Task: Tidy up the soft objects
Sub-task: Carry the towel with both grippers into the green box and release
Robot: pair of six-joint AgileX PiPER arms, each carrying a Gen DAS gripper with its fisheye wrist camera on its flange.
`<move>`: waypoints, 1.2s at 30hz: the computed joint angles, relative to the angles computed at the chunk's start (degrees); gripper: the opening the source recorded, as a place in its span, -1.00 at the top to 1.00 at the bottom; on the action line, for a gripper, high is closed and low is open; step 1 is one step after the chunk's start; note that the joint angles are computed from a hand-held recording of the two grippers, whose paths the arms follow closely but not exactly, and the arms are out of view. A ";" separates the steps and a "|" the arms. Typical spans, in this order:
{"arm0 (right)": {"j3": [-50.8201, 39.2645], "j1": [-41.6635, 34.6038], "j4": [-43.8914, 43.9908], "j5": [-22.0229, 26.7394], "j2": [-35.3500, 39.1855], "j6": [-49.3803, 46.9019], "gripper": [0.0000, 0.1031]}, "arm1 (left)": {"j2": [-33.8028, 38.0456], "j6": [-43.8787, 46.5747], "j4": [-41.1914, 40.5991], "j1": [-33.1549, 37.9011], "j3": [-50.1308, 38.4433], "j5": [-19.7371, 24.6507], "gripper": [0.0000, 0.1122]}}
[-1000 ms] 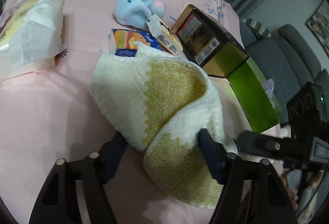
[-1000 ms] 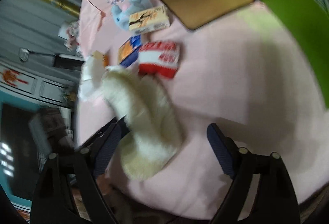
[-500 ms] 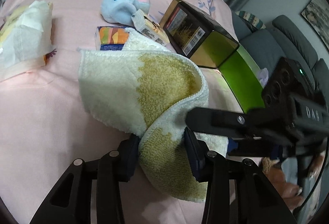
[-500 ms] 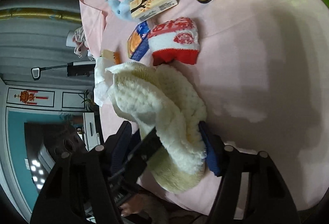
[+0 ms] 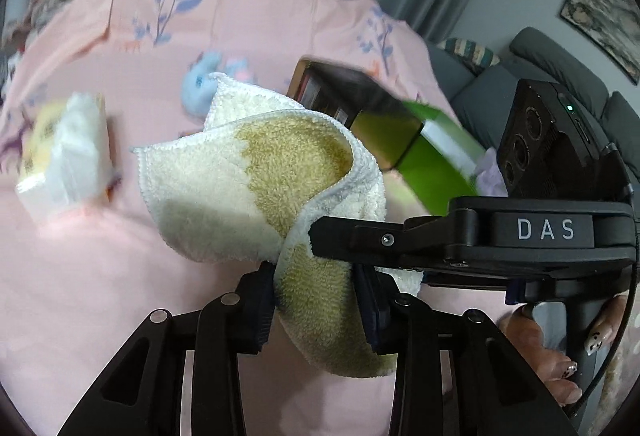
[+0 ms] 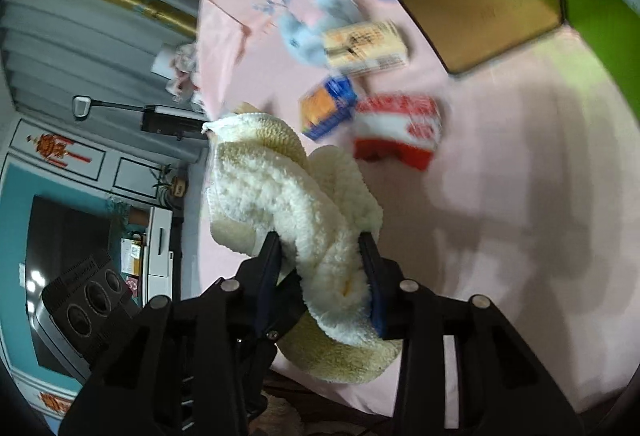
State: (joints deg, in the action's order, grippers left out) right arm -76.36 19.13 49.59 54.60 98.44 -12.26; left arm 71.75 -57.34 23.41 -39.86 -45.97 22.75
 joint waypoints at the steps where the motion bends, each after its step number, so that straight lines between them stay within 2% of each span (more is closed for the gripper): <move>1: -1.01 -0.42 0.10 0.51 -0.18 0.03 0.26 | 0.15 -1.49 1.81 -0.73 -1.56 1.18 0.36; 9: -10.44 -6.37 1.55 4.40 -1.72 -3.21 0.25 | 5.72 -7.58 13.68 -6.05 -17.45 10.18 0.36; 12: -14.15 -10.12 2.87 5.62 -1.04 -5.47 0.25 | 10.39 -8.35 14.40 -6.84 -24.61 10.92 0.36; 16: -17.99 -14.80 2.54 7.11 0.00 -7.44 0.25 | 18.14 -4.34 12.14 -7.37 -35.09 12.18 0.36; 23: -13.88 -23.23 2.48 0.56 -1.00 -12.16 0.25 | 33.55 12.05 -2.28 -6.80 -53.36 10.82 0.36; 27: -13.32 -26.01 1.07 -3.26 -0.10 -12.12 0.25 | 42.21 21.32 -11.06 -6.25 -64.21 12.25 0.36; 32: -12.58 -28.18 -0.41 -7.07 2.54 -11.15 0.26 | 50.95 31.81 -24.06 -3.99 -75.93 16.45 0.36; 33: -12.47 -28.42 -0.72 -7.56 3.01 -11.19 0.26 | 53.44 33.93 -26.84 -3.31 -79.39 18.52 0.36; 36: -13.66 -28.78 -3.78 -7.89 4.93 -8.60 0.29 | 58.91 34.88 -28.61 -3.00 -87.46 23.58 0.36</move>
State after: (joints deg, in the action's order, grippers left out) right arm -90.02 -9.65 45.81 46.71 103.36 -20.86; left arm 130.65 -22.46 -5.20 -42.86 -133.43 46.33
